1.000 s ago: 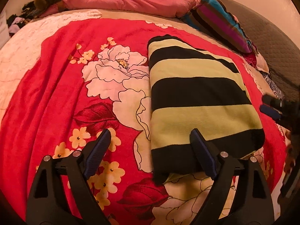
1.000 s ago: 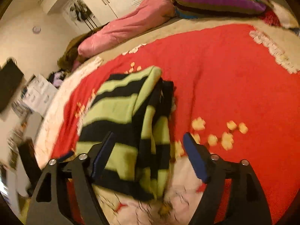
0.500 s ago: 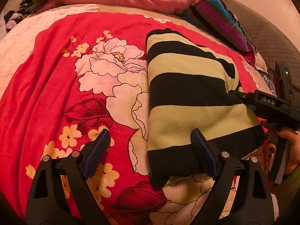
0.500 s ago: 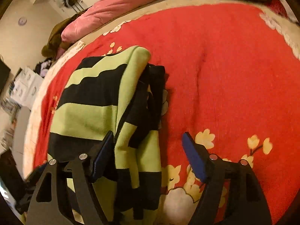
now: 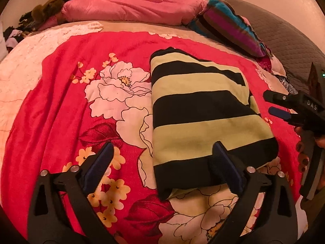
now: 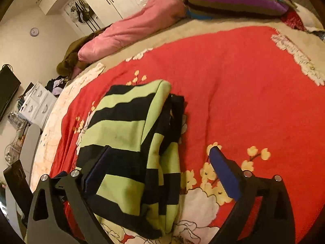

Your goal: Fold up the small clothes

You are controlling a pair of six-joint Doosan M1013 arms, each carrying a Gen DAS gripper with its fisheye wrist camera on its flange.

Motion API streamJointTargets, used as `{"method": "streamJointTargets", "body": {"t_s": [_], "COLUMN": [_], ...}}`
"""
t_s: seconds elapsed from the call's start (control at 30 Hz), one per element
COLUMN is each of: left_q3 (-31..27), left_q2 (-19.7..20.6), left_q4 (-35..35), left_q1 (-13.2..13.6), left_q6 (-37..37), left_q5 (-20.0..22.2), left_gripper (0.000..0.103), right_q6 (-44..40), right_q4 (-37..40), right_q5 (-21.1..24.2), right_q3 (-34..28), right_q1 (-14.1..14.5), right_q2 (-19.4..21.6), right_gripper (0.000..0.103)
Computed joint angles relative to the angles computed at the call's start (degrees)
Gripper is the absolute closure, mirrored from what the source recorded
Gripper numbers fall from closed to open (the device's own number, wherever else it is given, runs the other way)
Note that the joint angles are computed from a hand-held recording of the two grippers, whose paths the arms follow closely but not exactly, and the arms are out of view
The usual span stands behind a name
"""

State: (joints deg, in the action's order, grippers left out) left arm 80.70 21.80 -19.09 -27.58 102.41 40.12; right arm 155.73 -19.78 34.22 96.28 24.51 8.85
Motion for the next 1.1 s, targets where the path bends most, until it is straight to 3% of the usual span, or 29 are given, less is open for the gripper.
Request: {"method": "streamJointTargets", "body": {"t_s": [0.27,0.63,0.87,1.1], "left_q3": [0.54,3.02,5.90,8.80], "left_q2": [-1.40,-5.91,-9.37,-11.20], "left_q4": [2.48,6.91,9.75,7.57], "left_q1": [-0.47,-0.97,-1.10,-1.38], "left_q6": [-1.82,-8.96,-12.32,-9.61], "left_q5": [-1.77,-6.94,-5.75,-3.24], "left_gripper": [0.010,0.009,0.009,0.009], "right_q6": [7.10,15.38,16.67,15.98], "right_q4": [-12.86,-28.78,-27.61,-23.18], "right_q5": [2.04,8.63,13.31,17.12], "right_q3": [0.61,1.32,2.03,2.31], "right_q1": [2.84,9.51,12.99,14.96], "right_q2": [-2.34,-5.36,-6.33,-5.98], "right_gripper": [0.005,0.005,0.005,0.005]}}
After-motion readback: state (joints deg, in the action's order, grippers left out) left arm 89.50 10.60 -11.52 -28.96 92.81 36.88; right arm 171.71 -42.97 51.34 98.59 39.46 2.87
